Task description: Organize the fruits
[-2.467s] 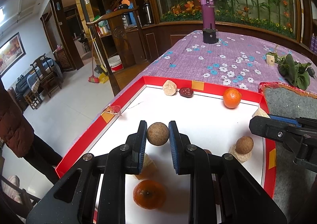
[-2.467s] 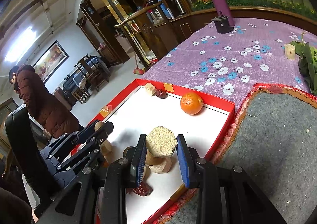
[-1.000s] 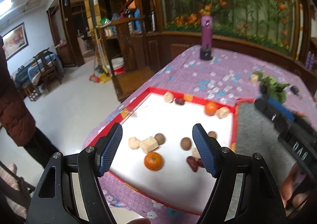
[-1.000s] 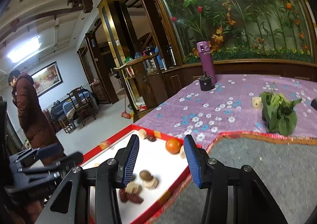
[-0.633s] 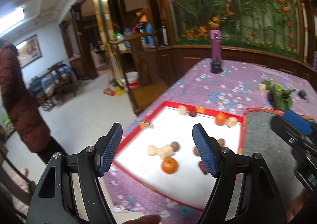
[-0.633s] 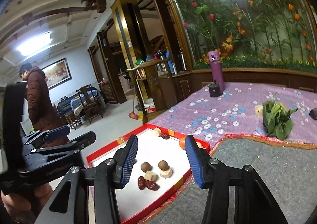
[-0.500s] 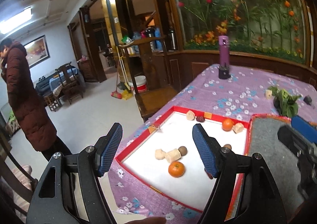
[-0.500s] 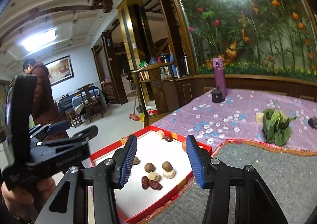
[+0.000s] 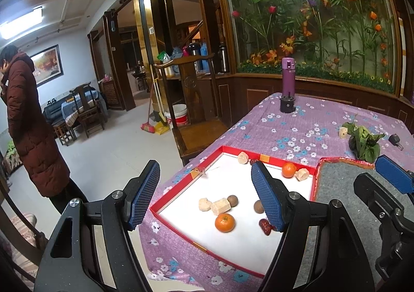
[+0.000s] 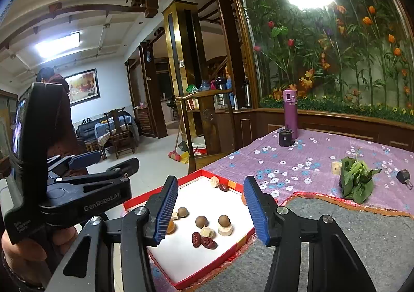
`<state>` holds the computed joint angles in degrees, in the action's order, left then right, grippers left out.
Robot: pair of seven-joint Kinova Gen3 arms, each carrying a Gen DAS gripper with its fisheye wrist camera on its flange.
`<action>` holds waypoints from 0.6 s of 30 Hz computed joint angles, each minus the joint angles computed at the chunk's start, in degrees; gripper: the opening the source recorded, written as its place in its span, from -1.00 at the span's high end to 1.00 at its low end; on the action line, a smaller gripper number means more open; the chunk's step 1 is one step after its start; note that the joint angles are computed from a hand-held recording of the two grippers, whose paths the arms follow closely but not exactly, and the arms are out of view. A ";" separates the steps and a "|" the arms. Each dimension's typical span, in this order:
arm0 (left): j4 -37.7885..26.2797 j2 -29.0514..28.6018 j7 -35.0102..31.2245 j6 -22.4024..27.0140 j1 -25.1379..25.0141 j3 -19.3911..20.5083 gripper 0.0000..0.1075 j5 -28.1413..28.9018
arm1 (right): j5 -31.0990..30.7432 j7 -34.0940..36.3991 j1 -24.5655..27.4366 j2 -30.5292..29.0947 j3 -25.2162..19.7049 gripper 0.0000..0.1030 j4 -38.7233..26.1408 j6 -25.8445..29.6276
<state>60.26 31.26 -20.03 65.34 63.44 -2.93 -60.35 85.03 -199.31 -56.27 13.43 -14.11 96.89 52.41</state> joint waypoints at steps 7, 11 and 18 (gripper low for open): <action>0.05 -0.36 0.35 0.41 0.43 -0.08 -0.38 -0.79 | -0.05 -0.14 0.11 -0.13 -0.01 -0.03 0.04 0.11; 0.43 -0.69 0.94 0.53 0.75 -0.03 -0.38 -1.48 | -0.64 0.24 0.05 -0.18 -0.01 -0.04 -0.33 0.50; 0.84 -1.10 1.49 0.38 0.90 0.35 -0.38 -2.24 | -1.18 0.44 0.04 -0.20 0.08 -0.06 -0.59 0.65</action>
